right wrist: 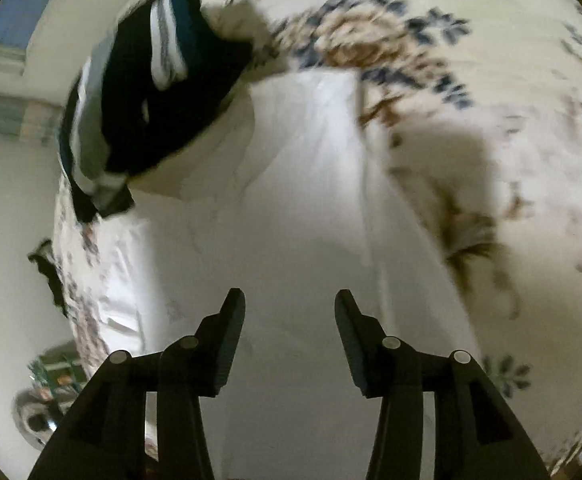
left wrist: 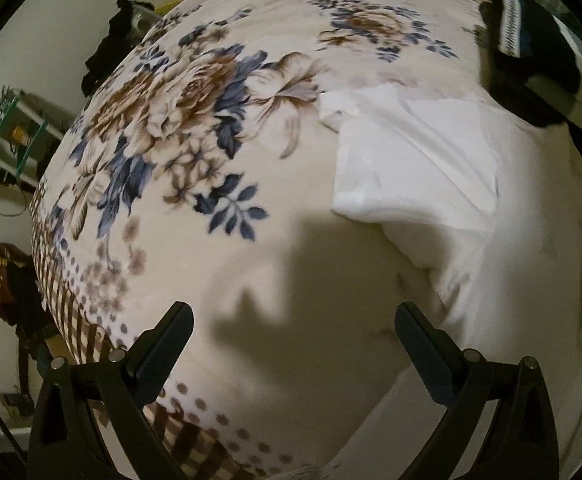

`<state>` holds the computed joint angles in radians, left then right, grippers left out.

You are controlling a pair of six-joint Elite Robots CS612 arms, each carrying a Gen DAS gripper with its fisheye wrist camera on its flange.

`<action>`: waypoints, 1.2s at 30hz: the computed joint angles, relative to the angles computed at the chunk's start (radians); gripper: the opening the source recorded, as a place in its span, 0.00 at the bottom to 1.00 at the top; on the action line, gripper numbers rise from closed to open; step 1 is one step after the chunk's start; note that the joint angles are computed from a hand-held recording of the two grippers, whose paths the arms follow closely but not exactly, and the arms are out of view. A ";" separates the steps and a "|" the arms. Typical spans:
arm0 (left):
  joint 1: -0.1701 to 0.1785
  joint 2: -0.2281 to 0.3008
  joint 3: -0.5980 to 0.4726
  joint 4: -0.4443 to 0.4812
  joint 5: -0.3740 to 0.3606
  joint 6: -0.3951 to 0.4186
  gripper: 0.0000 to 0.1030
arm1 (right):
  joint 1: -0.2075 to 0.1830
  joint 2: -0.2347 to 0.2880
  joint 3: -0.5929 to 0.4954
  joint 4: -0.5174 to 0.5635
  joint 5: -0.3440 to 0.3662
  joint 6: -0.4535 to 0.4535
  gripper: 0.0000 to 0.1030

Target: Fold small clothes

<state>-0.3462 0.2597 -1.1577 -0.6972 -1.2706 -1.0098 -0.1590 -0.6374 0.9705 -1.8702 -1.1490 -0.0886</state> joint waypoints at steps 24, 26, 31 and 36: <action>0.094 0.173 -0.115 -0.603 -0.312 -0.473 0.06 | -0.096 -0.105 0.199 0.079 0.051 0.164 0.47; 0.091 0.152 -0.088 -0.620 -0.280 -0.419 0.03 | -0.104 -0.109 0.203 0.079 0.050 0.159 0.47; 0.042 0.036 0.071 -0.680 -0.217 0.008 0.03 | -0.123 -0.122 0.216 0.091 0.040 0.161 0.47; -0.036 -0.044 0.220 -0.675 -0.308 0.391 0.03 | -0.120 -0.131 0.218 0.114 0.019 0.168 0.47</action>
<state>-0.3822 0.2160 -0.9374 -1.3725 -1.5791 -0.6191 -0.2790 -0.7687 1.1883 -1.7566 -1.1304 0.0796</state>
